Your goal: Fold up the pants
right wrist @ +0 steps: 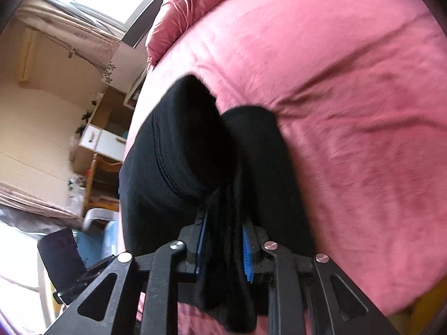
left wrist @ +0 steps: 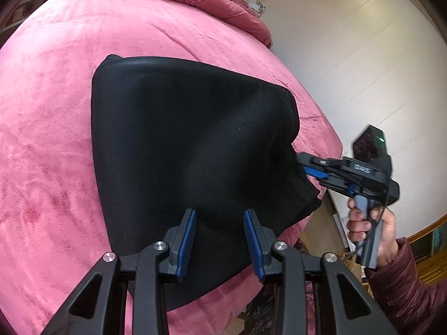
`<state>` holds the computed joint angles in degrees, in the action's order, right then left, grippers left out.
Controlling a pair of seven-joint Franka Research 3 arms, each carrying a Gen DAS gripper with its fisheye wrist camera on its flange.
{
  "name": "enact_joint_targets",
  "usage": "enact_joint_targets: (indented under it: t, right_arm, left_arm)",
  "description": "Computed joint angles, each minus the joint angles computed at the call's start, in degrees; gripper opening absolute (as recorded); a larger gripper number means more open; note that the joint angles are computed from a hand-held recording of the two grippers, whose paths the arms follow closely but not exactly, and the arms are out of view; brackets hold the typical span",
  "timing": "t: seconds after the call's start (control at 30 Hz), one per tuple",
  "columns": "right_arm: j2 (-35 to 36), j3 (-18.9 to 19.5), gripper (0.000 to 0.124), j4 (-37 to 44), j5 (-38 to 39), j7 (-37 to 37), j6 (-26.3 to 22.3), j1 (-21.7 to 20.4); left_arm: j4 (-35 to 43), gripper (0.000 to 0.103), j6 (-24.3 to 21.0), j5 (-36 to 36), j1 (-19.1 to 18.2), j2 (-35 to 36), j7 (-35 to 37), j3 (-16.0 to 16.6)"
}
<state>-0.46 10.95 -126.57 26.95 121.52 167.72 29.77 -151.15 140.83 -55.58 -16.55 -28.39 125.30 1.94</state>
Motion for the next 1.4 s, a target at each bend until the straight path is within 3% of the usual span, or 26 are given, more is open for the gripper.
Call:
enact_joint_targets:
  t: [0.07,0.17,0.33,0.47,0.67,0.7,0.73,0.87,1.1,1.2,1.33,1.37,1.4]
  right_arm:
    - [-3.4,0.2,0.036,-2.5,-9.6,8.6,-0.5,-1.0]
    - [-7.0,0.7,0.036,-4.6,-9.2,8.1,-1.7,-0.6]
    - [-8.1,3.1,0.036,-3.3,-12.4,8.8,-8.6,0.3]
    - [-7.9,3.6,0.036,-4.4,-13.8,11.9,-7.1,0.6]
    - [-4.6,3.7,0.036,-1.4,-21.1,18.0,-9.3,-0.2]
    - [-4.2,3.8,0.029,-0.4,-23.8,19.6,-10.8,-0.4]
    - [-3.8,3.9,0.011,0.8,-26.7,20.5,-13.0,-0.5]
    - [-5.1,3.7,0.007,1.8,-30.0,19.6,-14.3,0.7]
    - [-6.0,3.6,0.007,0.2,-28.2,18.0,-18.6,1.0]
    - [-5.4,3.4,0.007,-0.6,-27.7,18.7,-17.2,1.0]
    - [-5.8,3.1,0.012,0.8,-27.8,14.6,-19.0,1.4]
    - [-6.0,3.3,0.014,1.5,-29.3,15.1,-19.8,1.1]
    - [-6.1,3.5,0.027,2.1,-31.5,16.3,-20.1,0.6]
  left_arm:
    - [1.5,0.036,0.6,-1.2,-1.2,2.5,1.6,1.4]
    - [1.2,0.036,0.0,-2.0,0.4,1.9,2.5,0.0]
    - [0.0,0.036,-0.8,-1.8,0.7,-0.7,1.9,0.0]
    - [-0.5,0.036,-1.1,-1.2,0.8,-1.7,1.8,0.4]
    - [-1.1,0.036,-1.1,0.2,0.8,-3.4,1.0,0.8]
    - [-1.2,0.036,-1.0,0.6,0.9,-3.6,0.8,0.9]
    - [-1.3,0.036,-1.0,0.8,0.8,-3.7,0.6,1.0]
    - [-1.6,0.036,-0.4,1.5,0.5,-4.5,0.5,1.5]
    - [-0.9,0.036,-0.3,3.4,0.2,-3.3,-1.1,1.3]
    - [-0.6,0.036,0.0,4.8,-0.2,-3.0,-1.5,0.9]
    - [-0.2,0.036,0.0,4.3,-0.7,-2.0,-1.9,1.2]
    - [-0.2,0.036,-0.1,4.0,-0.7,-1.9,-1.9,1.3]
    - [-0.2,0.036,0.0,3.8,-0.7,-1.9,-1.9,1.3]
